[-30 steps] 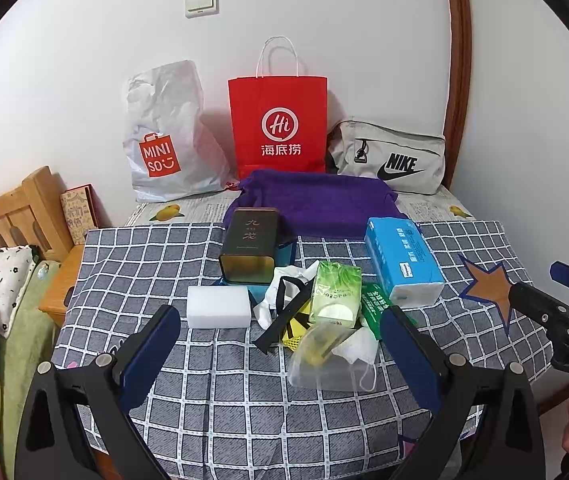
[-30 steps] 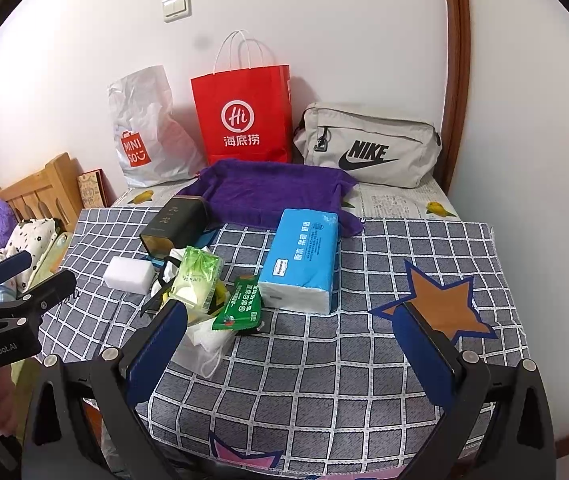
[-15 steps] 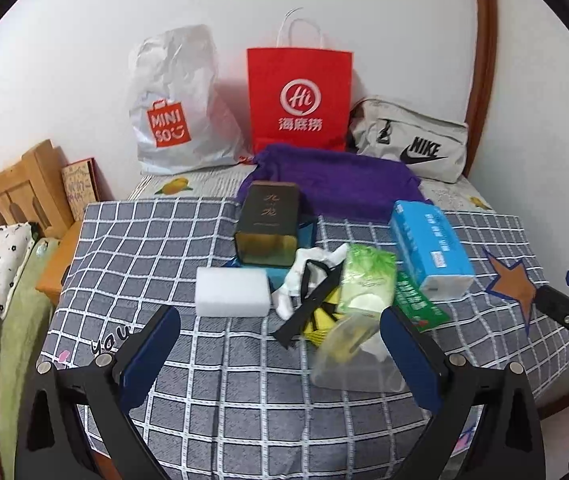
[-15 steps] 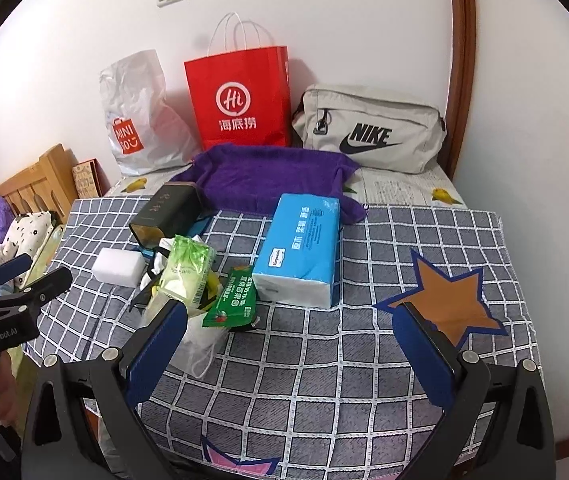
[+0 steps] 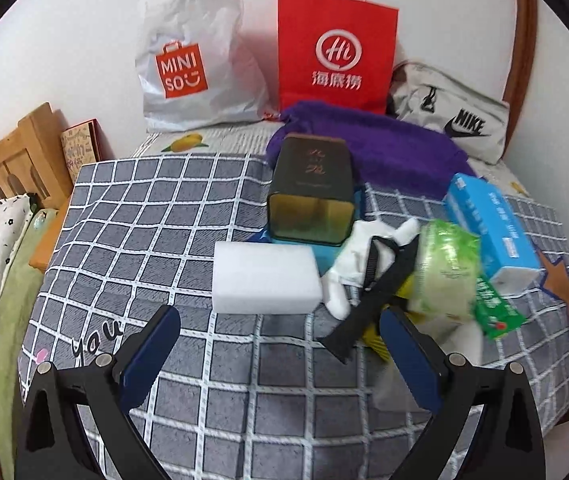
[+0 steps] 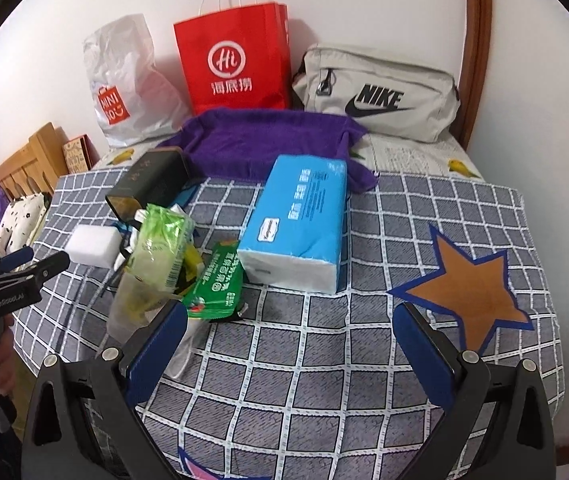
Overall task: Organize soft objects
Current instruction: 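Grasp the white sponge block with the left gripper while the right gripper approaches the green tissue pack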
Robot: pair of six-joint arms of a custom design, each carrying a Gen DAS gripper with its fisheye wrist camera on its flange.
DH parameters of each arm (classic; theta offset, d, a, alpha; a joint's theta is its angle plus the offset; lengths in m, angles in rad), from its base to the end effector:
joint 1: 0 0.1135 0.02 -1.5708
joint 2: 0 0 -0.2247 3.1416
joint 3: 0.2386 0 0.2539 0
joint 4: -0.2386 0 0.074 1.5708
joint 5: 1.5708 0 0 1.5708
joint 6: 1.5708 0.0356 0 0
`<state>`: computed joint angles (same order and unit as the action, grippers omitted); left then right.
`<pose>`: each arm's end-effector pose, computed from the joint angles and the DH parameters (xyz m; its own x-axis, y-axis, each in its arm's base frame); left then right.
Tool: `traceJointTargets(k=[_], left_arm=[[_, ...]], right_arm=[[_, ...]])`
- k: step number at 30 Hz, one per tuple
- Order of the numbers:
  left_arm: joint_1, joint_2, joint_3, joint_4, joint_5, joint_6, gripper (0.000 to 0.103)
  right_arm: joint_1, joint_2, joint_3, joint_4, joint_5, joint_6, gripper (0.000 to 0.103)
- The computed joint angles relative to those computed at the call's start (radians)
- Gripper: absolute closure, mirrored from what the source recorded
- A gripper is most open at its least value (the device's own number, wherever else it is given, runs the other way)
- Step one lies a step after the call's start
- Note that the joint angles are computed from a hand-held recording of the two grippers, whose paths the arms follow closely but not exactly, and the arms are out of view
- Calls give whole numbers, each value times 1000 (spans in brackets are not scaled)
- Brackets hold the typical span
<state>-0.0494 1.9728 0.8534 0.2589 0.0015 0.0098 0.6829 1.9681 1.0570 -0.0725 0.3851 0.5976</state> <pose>0.3406 -0.0169 0.0414 -0.7567 0.0472 -0.6520 0.0578 0.9983 0.0052 0.2915 0.2199 0.0735 -0.7721 0.0441 -0.6340 0.0134 0.9985 0.0532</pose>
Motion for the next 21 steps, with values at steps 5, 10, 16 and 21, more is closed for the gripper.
traceJointTargets(k=[5, 10, 16, 21], left_arm=[[-1, 120, 114, -17, -25, 6, 2], [-9, 235, 227, -40, -53, 13, 2], [-14, 338, 333, -71, -87, 16, 3], [2, 384, 384, -88, -80, 22, 11]], right_arm=[[-18, 78, 50, 5, -15, -17, 1], [-37, 127, 83, 18, -41, -33, 1], [-56, 151, 97, 41, -81, -41, 1], [-61, 183, 130, 29, -99, -49, 1]])
